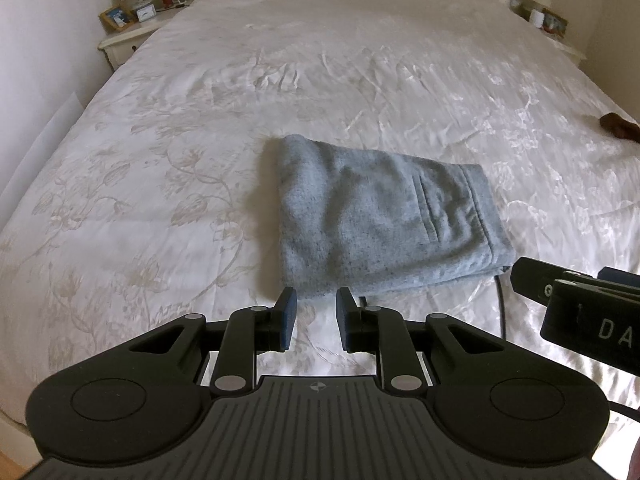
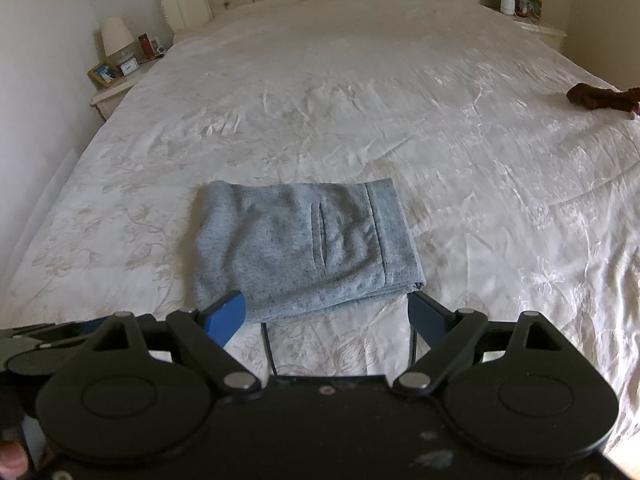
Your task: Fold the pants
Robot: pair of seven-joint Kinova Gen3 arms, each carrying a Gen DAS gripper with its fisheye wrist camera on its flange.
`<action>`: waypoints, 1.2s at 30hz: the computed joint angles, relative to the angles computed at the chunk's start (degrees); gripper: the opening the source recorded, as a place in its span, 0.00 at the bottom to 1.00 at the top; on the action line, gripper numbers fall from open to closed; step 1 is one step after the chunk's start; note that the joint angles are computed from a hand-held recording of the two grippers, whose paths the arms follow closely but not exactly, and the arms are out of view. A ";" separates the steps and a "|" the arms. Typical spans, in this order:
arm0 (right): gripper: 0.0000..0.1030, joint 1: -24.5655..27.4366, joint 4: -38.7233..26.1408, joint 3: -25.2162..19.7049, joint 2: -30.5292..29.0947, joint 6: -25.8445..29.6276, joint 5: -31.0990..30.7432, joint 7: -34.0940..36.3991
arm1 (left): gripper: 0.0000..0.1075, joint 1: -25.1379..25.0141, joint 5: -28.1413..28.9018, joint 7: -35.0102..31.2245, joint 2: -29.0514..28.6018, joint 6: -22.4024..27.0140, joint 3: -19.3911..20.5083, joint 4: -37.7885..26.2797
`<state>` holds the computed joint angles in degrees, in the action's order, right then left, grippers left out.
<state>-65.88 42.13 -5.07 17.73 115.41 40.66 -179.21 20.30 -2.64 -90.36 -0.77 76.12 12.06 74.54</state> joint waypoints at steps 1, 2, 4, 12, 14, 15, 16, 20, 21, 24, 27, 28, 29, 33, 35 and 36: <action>0.90 0.13 -0.05 0.03 0.08 0.00 -0.13 -0.03 | 0.19 0.02 -0.09 -0.06 0.10 0.04 0.01 -0.04; 0.90 0.23 -0.20 0.09 0.24 0.02 -0.21 -0.08 | 0.19 -0.01 -0.02 -0.23 0.25 0.07 -0.05 -0.11; 0.90 0.46 -0.40 0.24 0.47 -0.03 -0.45 -0.06 | 0.19 -0.03 0.10 -0.27 0.57 0.36 -0.12 -0.37; 0.90 1.17 -1.18 0.94 1.35 -0.23 -1.51 0.36 | 0.19 0.16 0.25 -1.06 1.78 1.04 -0.41 -1.36; 0.90 1.26 -1.44 1.15 1.58 -0.15 -1.68 0.50 | 0.19 0.17 0.42 -1.36 2.00 1.10 -0.50 -1.51; 0.90 1.39 -1.52 1.23 1.66 -0.20 -1.87 0.61 | 0.19 0.15 0.51 -1.51 2.07 1.12 -0.56 -1.52; 0.90 1.46 -1.79 1.32 1.82 -0.16 -1.99 0.73 | 0.19 0.14 0.62 -1.66 2.15 1.20 -0.59 -1.56; 0.90 1.94 -1.88 1.59 2.00 -0.42 -2.65 1.09 | 0.19 0.09 0.81 -2.05 2.66 1.49 -0.76 -1.88; 0.90 2.05 -1.94 1.65 2.09 -0.45 -2.80 1.18 | 0.19 0.03 0.97 -2.30 2.79 1.59 -0.84 -2.00; 0.90 2.34 -1.96 1.81 2.19 -0.76 -3.28 1.25 | 0.19 0.05 1.02 -2.36 3.13 1.82 -0.93 -2.28; 0.90 2.70 -2.01 1.89 2.31 -0.95 -3.71 1.46 | 0.19 0.11 0.97 -2.41 3.53 2.11 -1.00 -2.57; 0.90 2.84 -2.09 1.93 2.40 -0.97 -3.87 1.54 | 0.19 0.08 1.04 -2.53 3.67 2.20 -1.05 -2.67; 0.90 2.95 -2.34 1.99 2.55 -0.85 -4.03 1.62 | 0.19 0.00 1.21 -2.74 3.79 2.24 -1.14 -2.73; 0.90 3.43 -2.63 2.22 2.81 -0.91 -4.66 2.01 | 0.19 -0.11 1.50 -3.15 4.30 2.49 -1.34 -2.95; 0.90 3.64 -2.89 2.36 3.03 -0.82 -4.96 2.14 | 0.19 -0.10 1.59 -3.15 4.60 2.72 -1.39 -3.14; 0.90 3.79 -2.87 2.42 3.07 -0.90 -5.18 2.17 | 0.19 -0.12 1.69 -3.23 4.77 2.82 -1.43 -3.23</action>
<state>-62.09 39.26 -2.65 20.80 114.51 35.48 -177.04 20.18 -0.94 -93.59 3.99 78.94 10.63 71.32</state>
